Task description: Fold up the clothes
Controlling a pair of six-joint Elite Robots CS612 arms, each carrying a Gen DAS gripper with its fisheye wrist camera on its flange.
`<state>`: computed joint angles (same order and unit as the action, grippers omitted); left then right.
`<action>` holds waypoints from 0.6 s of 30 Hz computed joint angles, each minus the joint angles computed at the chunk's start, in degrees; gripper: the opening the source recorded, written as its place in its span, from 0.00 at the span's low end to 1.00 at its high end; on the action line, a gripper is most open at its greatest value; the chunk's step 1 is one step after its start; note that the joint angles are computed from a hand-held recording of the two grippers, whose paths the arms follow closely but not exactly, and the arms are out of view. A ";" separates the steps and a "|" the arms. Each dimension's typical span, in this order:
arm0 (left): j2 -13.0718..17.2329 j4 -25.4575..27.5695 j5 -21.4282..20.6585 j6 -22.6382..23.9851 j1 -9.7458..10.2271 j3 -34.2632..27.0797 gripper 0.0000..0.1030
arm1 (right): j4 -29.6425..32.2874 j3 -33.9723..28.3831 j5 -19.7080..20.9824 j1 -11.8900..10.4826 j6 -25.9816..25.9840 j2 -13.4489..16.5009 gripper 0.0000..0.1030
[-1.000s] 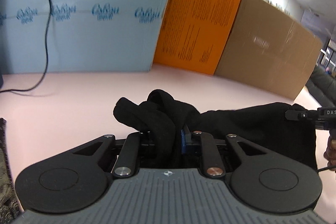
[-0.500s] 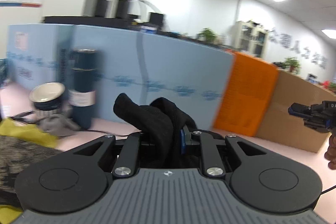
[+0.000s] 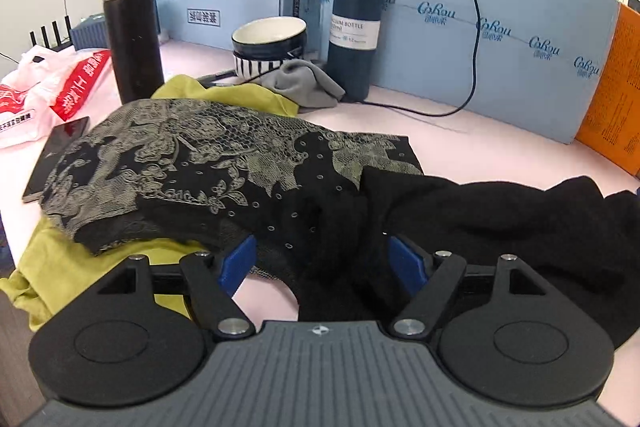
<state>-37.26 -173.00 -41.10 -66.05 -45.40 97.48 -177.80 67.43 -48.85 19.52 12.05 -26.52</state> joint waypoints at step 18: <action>0.13 9.26 -1.88 -2.66 0.28 -2.80 0.80 | 17.12 -12.21 -16.79 4.73 -33.00 3.32 0.08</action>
